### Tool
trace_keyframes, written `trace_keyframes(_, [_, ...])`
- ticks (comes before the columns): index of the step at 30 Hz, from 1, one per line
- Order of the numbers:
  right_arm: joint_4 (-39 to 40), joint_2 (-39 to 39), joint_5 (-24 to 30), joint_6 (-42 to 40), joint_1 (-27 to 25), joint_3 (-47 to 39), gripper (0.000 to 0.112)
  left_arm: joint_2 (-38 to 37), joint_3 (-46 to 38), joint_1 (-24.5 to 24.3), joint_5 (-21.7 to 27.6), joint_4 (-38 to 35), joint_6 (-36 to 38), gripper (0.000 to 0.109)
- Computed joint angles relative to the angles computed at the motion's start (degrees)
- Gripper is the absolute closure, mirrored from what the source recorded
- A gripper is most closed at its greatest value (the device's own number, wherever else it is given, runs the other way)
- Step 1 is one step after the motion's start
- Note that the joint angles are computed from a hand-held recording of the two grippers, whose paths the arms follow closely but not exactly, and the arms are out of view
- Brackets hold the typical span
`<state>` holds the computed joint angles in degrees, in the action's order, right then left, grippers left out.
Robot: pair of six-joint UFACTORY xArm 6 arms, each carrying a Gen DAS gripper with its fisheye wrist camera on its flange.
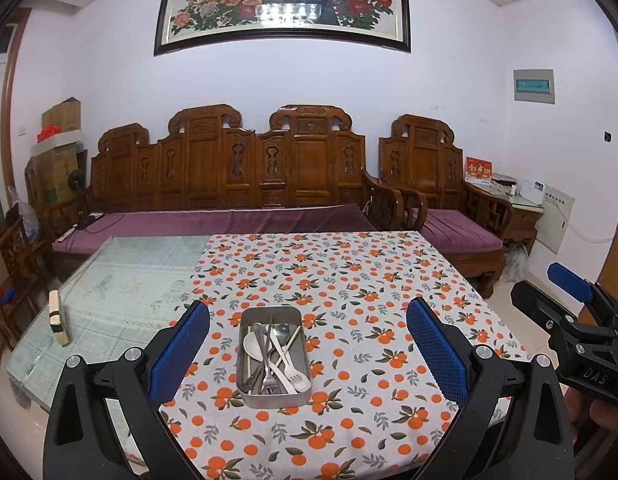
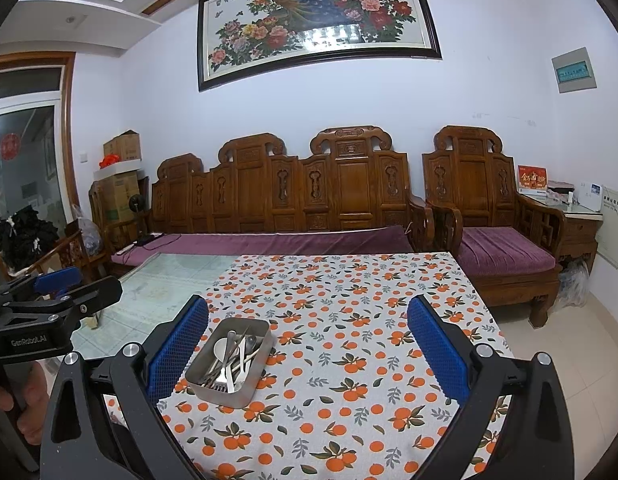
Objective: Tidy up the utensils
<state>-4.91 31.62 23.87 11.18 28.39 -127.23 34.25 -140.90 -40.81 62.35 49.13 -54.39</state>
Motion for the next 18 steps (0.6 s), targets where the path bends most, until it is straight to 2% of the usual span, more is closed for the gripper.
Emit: trace_keyframes(18, [0.46, 0.16, 0.32, -0.21, -0.02, -0.47, 0.012, 0.89, -1.64, -0.17, 0.56, 0.11, 0.68, 0.013])
